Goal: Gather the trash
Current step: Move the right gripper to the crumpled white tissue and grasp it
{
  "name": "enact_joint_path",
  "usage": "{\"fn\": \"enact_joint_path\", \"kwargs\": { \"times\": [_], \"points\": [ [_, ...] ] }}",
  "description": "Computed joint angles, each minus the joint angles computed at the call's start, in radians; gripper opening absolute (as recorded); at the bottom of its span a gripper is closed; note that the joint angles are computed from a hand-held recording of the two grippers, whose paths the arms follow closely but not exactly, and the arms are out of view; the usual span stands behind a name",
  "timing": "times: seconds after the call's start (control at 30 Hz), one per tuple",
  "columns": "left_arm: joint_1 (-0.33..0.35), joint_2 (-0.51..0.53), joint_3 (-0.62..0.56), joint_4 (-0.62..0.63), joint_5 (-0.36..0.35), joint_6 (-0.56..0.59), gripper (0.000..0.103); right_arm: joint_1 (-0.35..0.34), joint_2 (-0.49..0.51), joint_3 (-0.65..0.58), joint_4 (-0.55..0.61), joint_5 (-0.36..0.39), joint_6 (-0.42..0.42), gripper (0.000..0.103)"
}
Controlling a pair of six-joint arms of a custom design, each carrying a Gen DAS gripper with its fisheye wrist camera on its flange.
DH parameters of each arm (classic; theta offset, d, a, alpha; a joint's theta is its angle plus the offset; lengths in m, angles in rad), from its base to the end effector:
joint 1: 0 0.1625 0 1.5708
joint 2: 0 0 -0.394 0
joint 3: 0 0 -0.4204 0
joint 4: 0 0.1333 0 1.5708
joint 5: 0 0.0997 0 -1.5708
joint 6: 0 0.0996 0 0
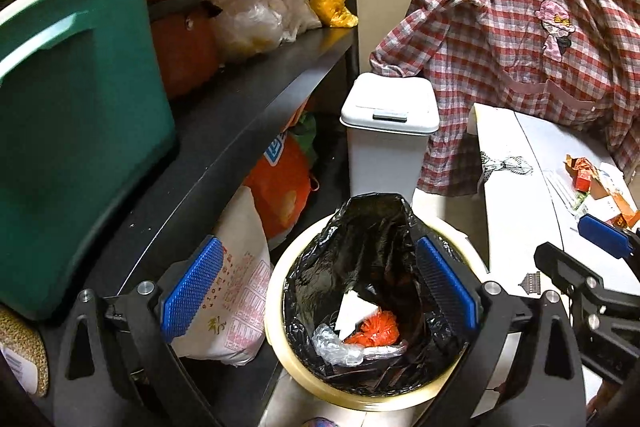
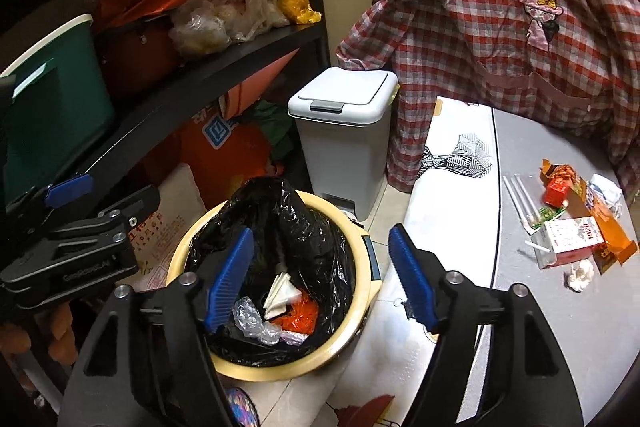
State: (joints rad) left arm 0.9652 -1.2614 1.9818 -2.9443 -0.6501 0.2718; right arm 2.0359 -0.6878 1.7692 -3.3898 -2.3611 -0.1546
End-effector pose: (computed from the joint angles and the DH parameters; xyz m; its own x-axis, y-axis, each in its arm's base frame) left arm -0.1393 -0.5746 0.2732 -0.6232 0.1241 -0.7721 0.6430 0.6433 -0.4156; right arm 0.3353 -0.5287 0.0568 -0.7820 0.0083 0.6232 -0.4578 0.6708 -0.5835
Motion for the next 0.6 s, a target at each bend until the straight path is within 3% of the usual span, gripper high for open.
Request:
{"fn": "enact_joint_path", "kwargs": {
  "times": [0.4, 0.6],
  "points": [
    [-0.045, -0.002, 0.046, -0.094, -0.012, 0.043, 0.094, 0.032, -0.103, 0.135, -0.066, -0.054, 0.014, 0.08],
    [-0.074, 0.017, 0.054, -0.074, -0.035, 0.002, 0.094, 0.009, -0.2, 0.252, -0.141, -0.153, -0.035, 0.081]
  ]
}}
